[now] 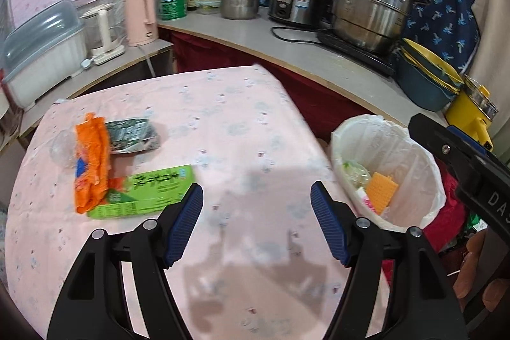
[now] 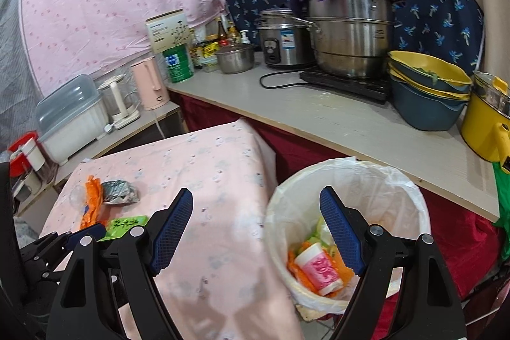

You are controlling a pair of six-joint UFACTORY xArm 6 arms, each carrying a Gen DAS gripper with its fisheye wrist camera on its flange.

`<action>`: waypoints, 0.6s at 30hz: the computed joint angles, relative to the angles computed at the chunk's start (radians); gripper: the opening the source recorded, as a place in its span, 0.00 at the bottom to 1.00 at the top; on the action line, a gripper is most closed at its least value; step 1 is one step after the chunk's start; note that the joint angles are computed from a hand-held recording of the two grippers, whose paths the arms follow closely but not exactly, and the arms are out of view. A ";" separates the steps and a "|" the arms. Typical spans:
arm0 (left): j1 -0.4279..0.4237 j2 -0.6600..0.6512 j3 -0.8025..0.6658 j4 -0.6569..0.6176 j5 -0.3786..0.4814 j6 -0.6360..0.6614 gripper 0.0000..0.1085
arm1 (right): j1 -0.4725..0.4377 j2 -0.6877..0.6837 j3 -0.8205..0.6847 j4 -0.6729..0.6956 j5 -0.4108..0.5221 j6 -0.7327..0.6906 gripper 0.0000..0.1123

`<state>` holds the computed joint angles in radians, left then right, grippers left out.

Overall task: Collect trash
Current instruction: 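Move both tools back over the remaining trash on the table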

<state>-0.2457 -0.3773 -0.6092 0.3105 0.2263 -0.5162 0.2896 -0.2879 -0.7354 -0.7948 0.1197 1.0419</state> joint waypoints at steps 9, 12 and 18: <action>0.152 -0.089 0.085 -0.046 0.035 0.054 0.61 | 0.139 0.086 -0.085 0.013 0.039 -0.006 0.70; 0.207 -0.107 0.107 -0.088 0.039 0.092 0.61 | 0.179 0.126 -0.121 0.028 0.045 -0.016 0.70; 0.299 -0.111 0.127 -0.169 0.042 0.181 0.65 | 0.251 0.223 -0.198 0.087 0.056 -0.060 0.70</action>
<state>0.0531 -0.4886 -0.4821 0.1412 0.2681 -0.3354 0.5407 -0.0645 -0.9330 -0.7078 0.1753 0.9821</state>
